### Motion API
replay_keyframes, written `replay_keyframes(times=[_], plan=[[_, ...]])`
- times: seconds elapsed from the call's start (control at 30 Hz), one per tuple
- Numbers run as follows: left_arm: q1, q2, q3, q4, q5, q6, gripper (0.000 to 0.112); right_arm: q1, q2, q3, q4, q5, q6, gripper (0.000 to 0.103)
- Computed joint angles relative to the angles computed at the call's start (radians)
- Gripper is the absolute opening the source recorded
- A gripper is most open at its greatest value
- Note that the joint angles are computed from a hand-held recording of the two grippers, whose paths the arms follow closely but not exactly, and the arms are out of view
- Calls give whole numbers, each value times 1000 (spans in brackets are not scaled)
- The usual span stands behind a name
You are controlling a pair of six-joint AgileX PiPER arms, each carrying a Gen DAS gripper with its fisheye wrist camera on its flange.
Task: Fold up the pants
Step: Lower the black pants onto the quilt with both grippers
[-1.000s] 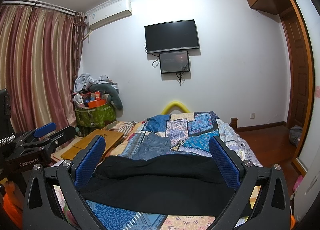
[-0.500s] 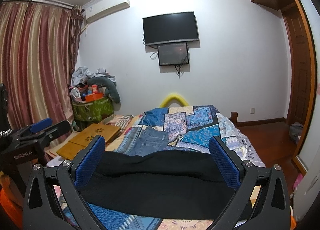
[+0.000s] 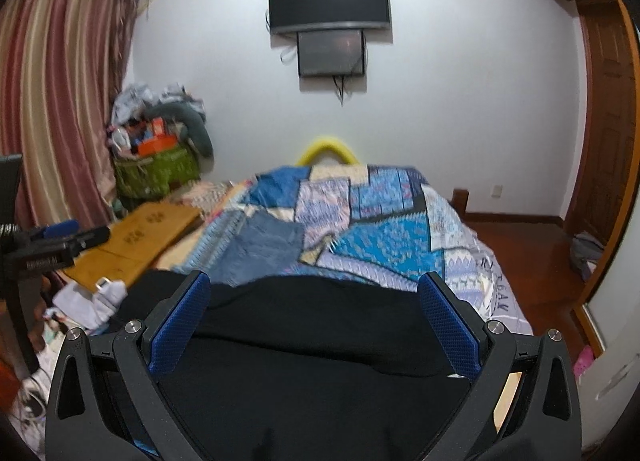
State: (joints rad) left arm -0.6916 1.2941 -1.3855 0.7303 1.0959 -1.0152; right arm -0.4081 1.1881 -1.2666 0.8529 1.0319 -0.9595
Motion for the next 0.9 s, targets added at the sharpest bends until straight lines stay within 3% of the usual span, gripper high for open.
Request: replay_keyframes(times=[0.17,0.43,0.53,0.73,0.83,0.9], plan=[[315,77,70,-230,-206,236,103,53,116,-38,-74,-11,39,103],[565,269,137,-338,-328,412,103,147,348,-187,-202,-18,88,103],[662,348,103,-511,-329,571,103,201,445,-284,-270,-5,122,103],[717,477,13,-586,-312,654,103,276,646,-503,-359,65,175,103],[736,533,-45,-631,-289,702,91,304,735,-604,-373,111,191,102],[745,568,-84,-665,-267,729,77,324,789,-670,-392,138,204,101]])
